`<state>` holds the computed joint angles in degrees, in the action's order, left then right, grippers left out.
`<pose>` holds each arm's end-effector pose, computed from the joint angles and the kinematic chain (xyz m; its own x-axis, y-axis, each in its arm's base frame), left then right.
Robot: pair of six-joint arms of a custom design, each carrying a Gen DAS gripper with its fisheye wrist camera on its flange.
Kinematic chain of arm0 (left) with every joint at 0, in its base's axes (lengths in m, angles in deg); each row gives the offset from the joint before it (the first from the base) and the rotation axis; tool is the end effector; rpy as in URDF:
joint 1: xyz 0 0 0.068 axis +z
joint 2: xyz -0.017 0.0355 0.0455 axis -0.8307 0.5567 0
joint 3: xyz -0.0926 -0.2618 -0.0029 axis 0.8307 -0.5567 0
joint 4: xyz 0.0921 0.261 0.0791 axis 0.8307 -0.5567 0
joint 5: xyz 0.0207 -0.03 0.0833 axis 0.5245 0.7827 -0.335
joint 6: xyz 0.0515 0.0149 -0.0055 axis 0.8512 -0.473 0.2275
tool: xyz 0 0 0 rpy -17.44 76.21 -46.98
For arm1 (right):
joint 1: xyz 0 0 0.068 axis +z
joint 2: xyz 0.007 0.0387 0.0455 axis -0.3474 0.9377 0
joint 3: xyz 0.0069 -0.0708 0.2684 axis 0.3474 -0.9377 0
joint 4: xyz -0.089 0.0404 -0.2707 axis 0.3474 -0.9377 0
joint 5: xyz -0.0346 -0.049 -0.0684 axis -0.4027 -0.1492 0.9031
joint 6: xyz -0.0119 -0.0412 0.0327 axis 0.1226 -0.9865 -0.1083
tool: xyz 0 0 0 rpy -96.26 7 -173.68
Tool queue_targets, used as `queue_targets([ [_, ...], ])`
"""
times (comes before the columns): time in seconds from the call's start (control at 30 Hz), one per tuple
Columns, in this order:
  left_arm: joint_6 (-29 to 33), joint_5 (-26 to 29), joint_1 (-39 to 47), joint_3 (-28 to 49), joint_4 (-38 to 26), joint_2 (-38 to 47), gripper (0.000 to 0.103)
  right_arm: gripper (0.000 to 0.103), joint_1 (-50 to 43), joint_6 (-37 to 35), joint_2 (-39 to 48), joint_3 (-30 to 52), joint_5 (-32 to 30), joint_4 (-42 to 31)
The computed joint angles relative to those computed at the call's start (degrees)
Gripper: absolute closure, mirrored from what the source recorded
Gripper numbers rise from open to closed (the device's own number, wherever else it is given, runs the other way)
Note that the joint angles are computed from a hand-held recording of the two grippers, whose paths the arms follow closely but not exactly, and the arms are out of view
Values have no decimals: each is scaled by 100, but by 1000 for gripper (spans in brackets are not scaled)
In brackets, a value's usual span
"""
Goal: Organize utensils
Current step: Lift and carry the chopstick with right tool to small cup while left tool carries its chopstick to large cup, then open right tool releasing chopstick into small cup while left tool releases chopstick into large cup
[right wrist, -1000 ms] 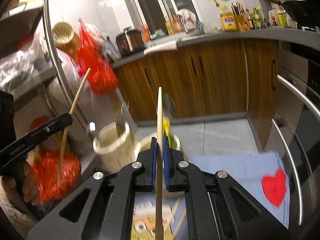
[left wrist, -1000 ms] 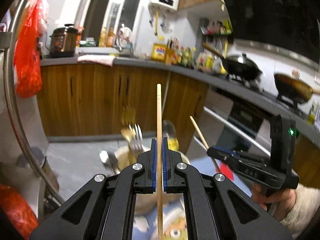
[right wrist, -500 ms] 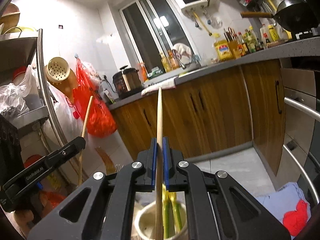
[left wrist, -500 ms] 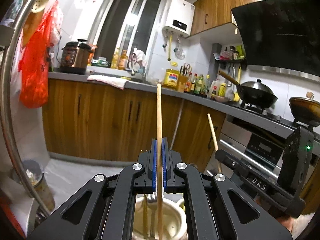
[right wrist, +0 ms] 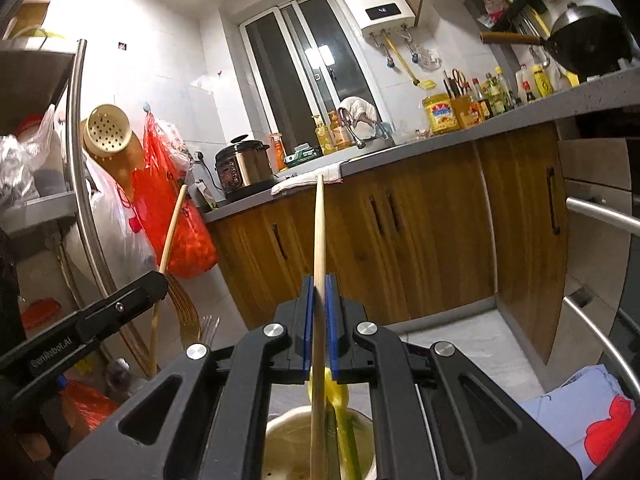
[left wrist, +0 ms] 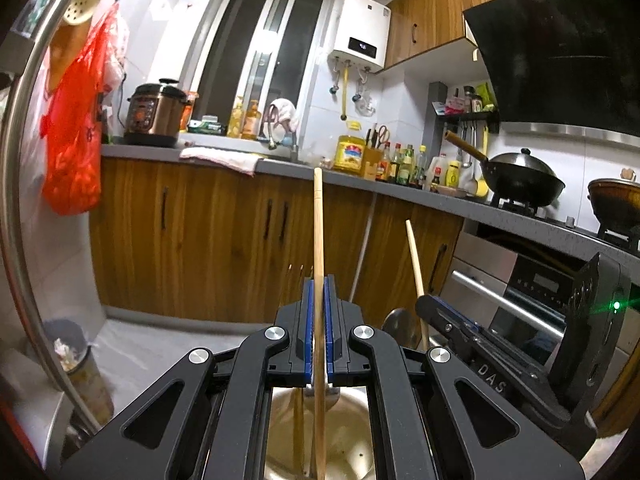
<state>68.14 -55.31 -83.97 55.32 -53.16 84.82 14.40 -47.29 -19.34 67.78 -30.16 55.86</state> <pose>0.3214 -0.1837 0.2953 -0.2633 0.0294 -0.9643 0.7186 0.6729 -0.1757 0.2429 0.1375 0.2580 -0.0774 0.3090 -0.9479 0.2243 0.9318 0.2854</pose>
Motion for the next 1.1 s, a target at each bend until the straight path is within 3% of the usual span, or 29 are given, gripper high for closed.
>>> queue_targets([
  [0.33,417,216,177,-419,-460,-454,98,97,651,-208,-293,-219,405,-432],
  [0.5,822,308,203,-402,-1168,-638,97,97,842,228,-476,-180,365,-1209],
  [0.6,1054,92,166,-229,-1731,-651,97,97,832,581,-486,-55,157,-1775],
  [0.8,1121,259,292,100,-2547,-576,97,97,803,1077,-519,83,-156,-2422],
  [1.1,1197,43,155,133,-2780,-563,97,97,857,1351,-456,234,-246,-2936],
])
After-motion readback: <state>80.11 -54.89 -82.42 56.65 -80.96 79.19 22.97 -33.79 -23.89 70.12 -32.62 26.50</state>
